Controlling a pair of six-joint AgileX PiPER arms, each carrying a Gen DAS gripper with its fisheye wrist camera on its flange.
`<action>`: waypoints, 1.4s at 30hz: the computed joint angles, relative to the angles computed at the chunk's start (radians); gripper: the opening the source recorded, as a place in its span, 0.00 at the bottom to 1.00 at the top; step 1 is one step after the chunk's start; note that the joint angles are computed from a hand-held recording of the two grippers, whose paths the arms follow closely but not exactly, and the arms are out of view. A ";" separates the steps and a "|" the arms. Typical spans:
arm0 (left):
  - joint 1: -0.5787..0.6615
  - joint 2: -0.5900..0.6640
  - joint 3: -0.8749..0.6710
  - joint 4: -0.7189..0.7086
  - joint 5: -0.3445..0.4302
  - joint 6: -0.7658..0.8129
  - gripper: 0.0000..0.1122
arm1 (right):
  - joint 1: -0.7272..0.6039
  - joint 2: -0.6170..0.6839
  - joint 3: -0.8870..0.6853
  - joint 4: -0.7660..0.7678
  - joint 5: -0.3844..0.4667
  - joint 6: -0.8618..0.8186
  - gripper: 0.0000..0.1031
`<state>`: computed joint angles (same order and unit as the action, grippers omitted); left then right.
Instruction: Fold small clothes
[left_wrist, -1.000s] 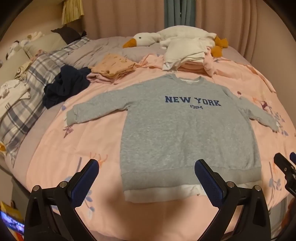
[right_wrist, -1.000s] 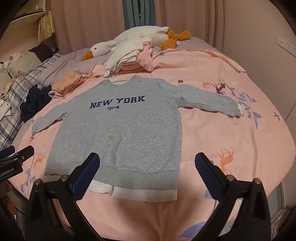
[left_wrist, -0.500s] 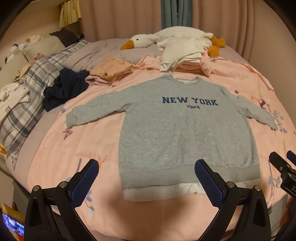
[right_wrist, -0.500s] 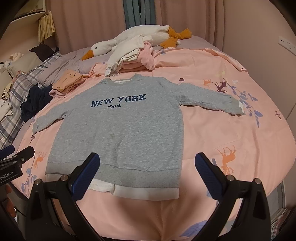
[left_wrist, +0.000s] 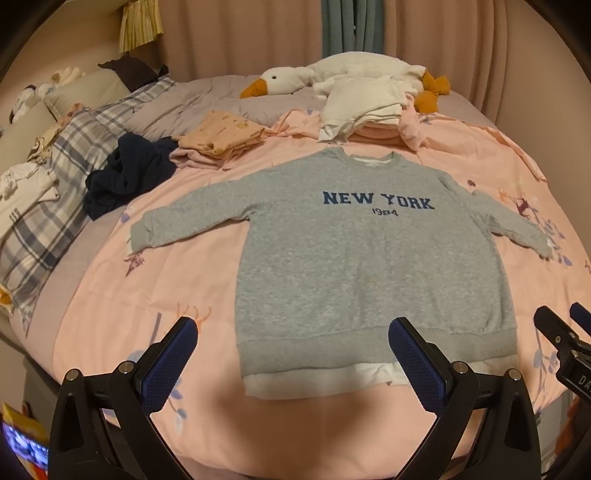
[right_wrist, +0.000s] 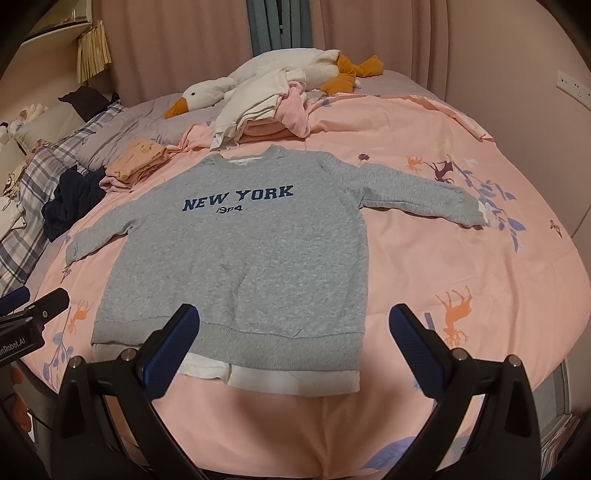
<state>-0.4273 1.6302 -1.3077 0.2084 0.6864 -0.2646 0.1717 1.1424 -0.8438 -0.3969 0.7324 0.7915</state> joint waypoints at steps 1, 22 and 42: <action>0.001 -0.001 0.001 -0.001 0.000 -0.001 0.91 | 0.004 0.000 0.000 -0.004 0.002 0.004 1.00; 0.004 0.008 -0.002 -0.015 0.006 0.014 0.91 | 0.017 0.008 -0.005 -0.033 0.023 0.034 1.00; 0.008 0.027 -0.012 -0.019 0.011 0.015 0.91 | 0.047 0.006 -0.014 -0.056 0.036 0.056 1.00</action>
<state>-0.4191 1.6573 -1.3197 0.1890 0.6969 -0.2499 0.2185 1.1486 -0.8582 -0.4524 0.7686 0.8478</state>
